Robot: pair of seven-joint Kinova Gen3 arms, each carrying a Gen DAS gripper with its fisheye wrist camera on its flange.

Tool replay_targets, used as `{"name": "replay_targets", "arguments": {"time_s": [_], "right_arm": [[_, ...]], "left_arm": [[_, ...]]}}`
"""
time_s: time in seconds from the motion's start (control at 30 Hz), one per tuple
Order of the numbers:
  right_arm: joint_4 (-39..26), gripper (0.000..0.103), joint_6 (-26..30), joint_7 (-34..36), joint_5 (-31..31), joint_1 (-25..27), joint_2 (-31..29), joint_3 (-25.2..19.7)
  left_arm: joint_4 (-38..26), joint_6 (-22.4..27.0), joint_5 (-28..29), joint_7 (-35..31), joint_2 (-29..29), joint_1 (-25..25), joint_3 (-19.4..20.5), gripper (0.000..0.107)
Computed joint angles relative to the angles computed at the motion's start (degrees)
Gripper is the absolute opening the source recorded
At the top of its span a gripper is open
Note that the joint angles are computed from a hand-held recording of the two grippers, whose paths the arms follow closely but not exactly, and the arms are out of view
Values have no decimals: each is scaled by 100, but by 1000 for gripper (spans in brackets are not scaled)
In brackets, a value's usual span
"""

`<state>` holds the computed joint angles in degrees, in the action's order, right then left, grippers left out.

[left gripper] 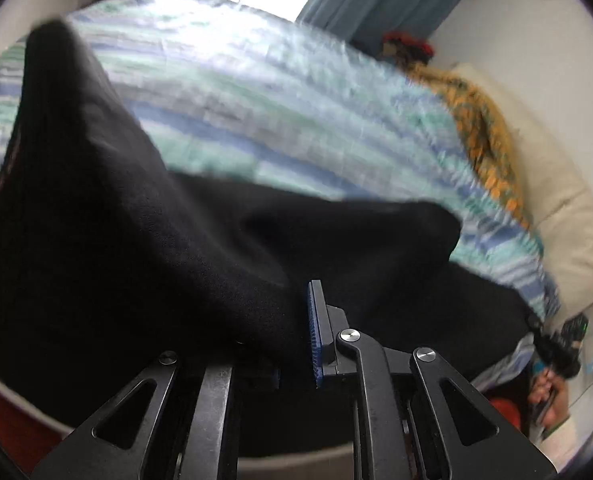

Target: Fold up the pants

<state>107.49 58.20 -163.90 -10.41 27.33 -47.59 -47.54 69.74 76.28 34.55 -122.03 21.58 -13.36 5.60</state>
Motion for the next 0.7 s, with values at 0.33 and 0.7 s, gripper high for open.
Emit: {"name": "replay_targets", "arguments": {"time_s": [0.33,0.7], "right_arm": [[737,38,270,-593,-637,-14,-258,111],[-183,4,2029,-1362,77,911,-632,-324]], "left_arm": [[719,-170,-398,-236,-188,358,-4,10],[902,-283,-564,-370,-305,713,32,11]]}}
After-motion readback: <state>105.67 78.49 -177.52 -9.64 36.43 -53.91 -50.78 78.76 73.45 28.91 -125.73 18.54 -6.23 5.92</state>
